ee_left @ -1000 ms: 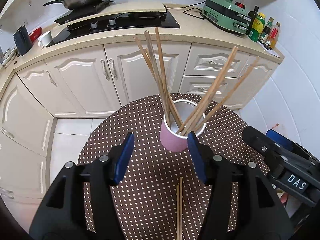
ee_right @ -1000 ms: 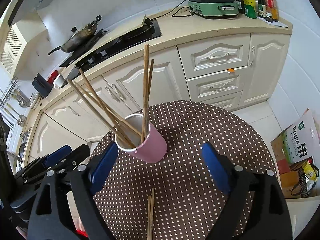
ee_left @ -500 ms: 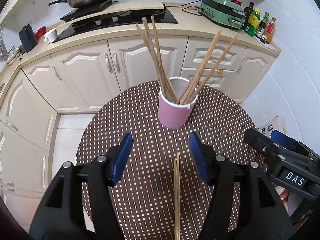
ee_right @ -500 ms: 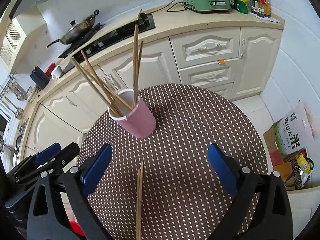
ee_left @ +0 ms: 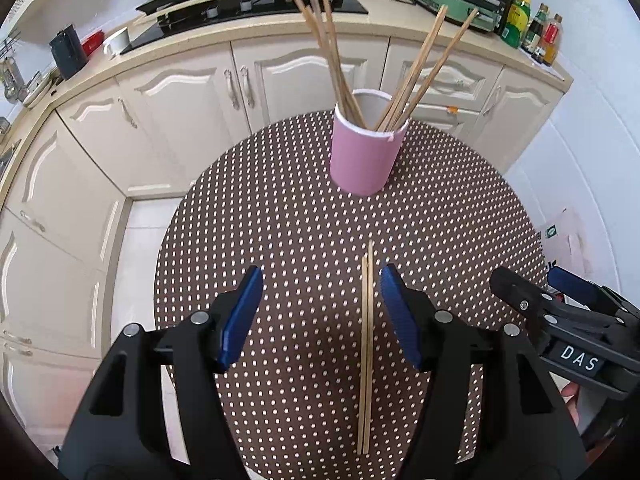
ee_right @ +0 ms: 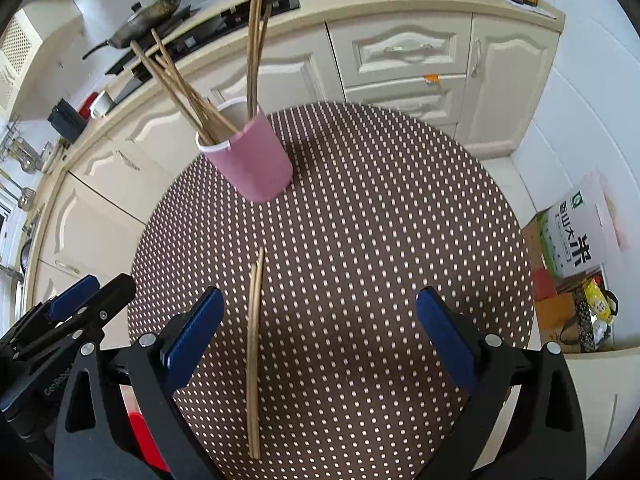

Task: Organize utensils
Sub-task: 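Withdraw both grippers back over the remaining chopsticks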

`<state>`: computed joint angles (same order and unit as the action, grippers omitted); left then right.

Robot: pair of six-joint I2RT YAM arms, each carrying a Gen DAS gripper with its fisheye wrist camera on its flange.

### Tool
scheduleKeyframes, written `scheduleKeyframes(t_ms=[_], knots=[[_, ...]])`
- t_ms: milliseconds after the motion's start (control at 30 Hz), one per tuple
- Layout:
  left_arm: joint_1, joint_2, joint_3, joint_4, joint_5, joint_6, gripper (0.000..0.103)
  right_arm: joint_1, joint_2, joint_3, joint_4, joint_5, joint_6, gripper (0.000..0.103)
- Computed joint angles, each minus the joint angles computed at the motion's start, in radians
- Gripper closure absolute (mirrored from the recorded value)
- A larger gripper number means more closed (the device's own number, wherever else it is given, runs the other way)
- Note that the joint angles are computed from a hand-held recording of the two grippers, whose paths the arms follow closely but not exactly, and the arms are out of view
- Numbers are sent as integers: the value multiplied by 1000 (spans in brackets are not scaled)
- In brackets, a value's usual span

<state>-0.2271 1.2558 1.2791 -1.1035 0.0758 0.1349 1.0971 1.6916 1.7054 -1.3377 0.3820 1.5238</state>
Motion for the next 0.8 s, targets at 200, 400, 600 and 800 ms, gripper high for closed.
scheduleKeyframes(t_ms=[200, 400, 600, 800], knots=[[21, -33, -89, 6, -18, 11, 42, 18, 26, -46, 38, -53, 8, 10], [51, -42, -155, 11, -20, 38, 42, 26, 63, -85, 84, -116, 3, 10], [80, -34, -219, 29, -36, 70, 42, 22, 109, -101, 127, -172, -19, 10], [102, -16, -260, 39, -54, 84, 42, 13, 178, -81, 157, -222, -62, 10]])
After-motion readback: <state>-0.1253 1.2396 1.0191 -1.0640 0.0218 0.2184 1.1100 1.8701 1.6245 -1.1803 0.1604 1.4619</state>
